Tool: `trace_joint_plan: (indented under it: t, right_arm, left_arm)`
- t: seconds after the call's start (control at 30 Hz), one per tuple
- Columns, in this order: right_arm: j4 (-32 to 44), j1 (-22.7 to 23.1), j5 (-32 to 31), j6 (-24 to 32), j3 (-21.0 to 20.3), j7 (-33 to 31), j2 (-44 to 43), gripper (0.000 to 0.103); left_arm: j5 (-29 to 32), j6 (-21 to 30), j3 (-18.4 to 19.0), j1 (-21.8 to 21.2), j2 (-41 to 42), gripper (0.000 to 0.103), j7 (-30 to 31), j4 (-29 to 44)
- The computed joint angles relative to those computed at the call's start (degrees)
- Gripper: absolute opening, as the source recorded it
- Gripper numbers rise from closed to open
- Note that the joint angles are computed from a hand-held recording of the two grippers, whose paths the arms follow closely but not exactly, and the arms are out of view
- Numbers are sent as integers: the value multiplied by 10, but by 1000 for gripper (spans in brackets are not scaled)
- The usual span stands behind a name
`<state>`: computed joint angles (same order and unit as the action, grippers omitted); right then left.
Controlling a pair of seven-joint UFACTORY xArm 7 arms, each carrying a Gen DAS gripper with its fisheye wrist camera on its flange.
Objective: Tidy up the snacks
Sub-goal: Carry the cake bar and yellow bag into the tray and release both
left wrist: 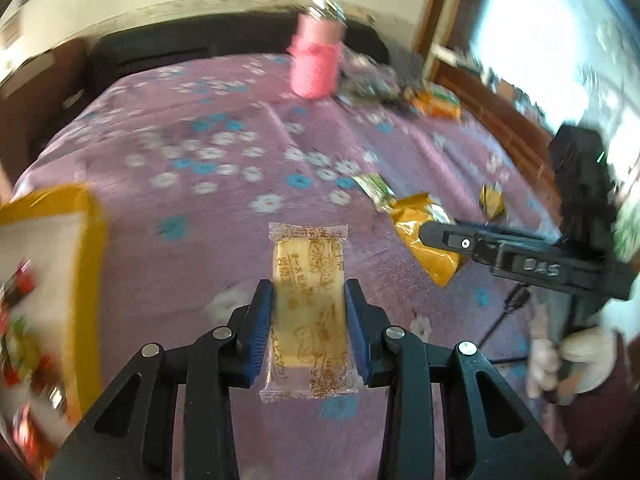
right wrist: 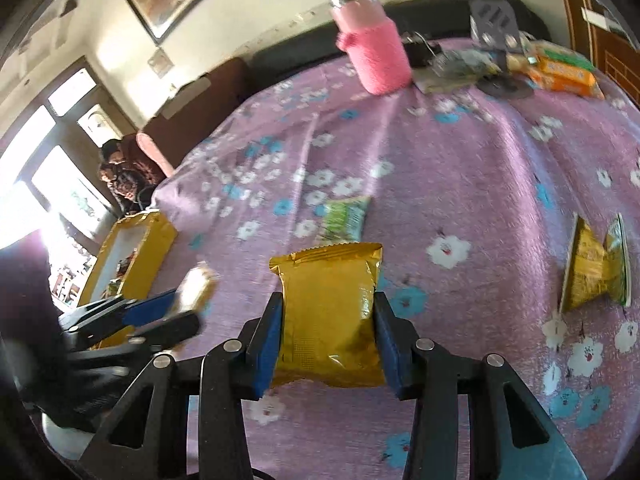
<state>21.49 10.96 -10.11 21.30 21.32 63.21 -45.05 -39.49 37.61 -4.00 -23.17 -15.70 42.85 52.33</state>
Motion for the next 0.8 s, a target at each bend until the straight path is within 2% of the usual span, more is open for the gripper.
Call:
trace_joint_plan:
  t: [0.17, 0.27, 0.37, 0.53, 0.7, 0.8]
  right_arm:
    - [10, -19, -21, -16, 33, 16, 4, 44]
    - [28, -30, -36, -13, 52, 23, 19, 44]
    - [67, -31, -49, 5, 68, 30, 52, 44]
    - [173, -25, -84, 2, 96, 31, 150, 44]
    - [319, -22, -163, 18, 133, 36, 294, 44]
    - [416, -9, -214, 48, 149, 39, 402, 44]
  left_arm:
    - [-36, 18, 61, 38, -72, 33, -3, -38]
    - [-26, 24, 92, 75, -91, 33, -17, -49]
    - [-13, 20, 105, 102, -91, 33, -30, -50]
    - [-28, 19, 131, 125, -76, 33, -23, -46]
    - [-33, 10, 131, 142, -68, 33, -7, -60]
    - [-33, 12, 130, 149, -62, 33, -5, -66]
